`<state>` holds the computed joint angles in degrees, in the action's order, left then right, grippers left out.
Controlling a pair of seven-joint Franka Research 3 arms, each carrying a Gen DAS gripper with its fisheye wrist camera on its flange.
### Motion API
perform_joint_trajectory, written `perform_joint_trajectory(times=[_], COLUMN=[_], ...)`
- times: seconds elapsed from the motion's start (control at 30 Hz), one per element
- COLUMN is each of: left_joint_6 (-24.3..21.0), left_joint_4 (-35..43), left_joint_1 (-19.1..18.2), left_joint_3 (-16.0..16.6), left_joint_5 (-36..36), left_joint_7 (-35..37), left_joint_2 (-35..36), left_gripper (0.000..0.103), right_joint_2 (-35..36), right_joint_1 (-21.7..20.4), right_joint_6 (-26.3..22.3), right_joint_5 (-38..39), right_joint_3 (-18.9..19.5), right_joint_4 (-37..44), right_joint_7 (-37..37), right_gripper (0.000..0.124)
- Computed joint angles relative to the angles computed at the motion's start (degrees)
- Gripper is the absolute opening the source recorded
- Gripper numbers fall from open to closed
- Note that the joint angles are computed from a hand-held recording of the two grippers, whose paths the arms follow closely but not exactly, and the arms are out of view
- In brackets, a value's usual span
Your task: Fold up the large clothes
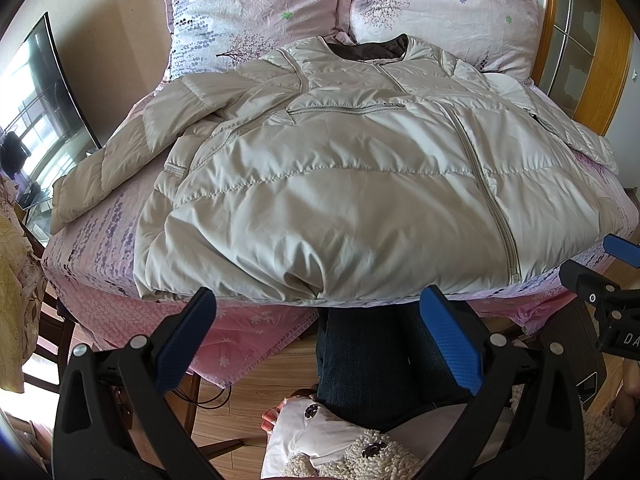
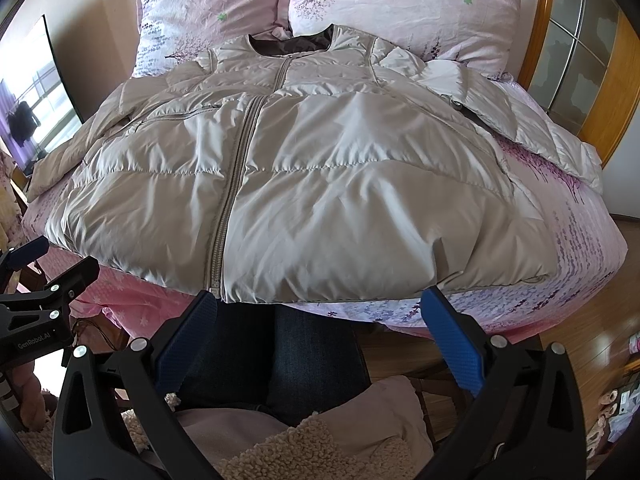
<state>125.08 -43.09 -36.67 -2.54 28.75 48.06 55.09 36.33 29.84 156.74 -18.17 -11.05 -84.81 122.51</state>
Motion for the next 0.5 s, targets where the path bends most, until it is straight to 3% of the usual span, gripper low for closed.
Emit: perform_joint_trajectory(times=[0.5], left_joint_6=[-0.01], left_joint_4=[0.01], left_joint_1=[-0.01], left_joint_3=[0.03], left_joint_5=[-0.03], left_joint_7=[0.01], left_joint_2=[0.00], left_gripper=[0.101], right_joint_2=[-0.23], right_joint_1=[0.20], right_joint_6=[0.55], right_joint_5=[0.31], right_joint_3=[-0.06], right_joint_4=[-0.65], right_joint_7=[0.18], right_gripper=[0.102])
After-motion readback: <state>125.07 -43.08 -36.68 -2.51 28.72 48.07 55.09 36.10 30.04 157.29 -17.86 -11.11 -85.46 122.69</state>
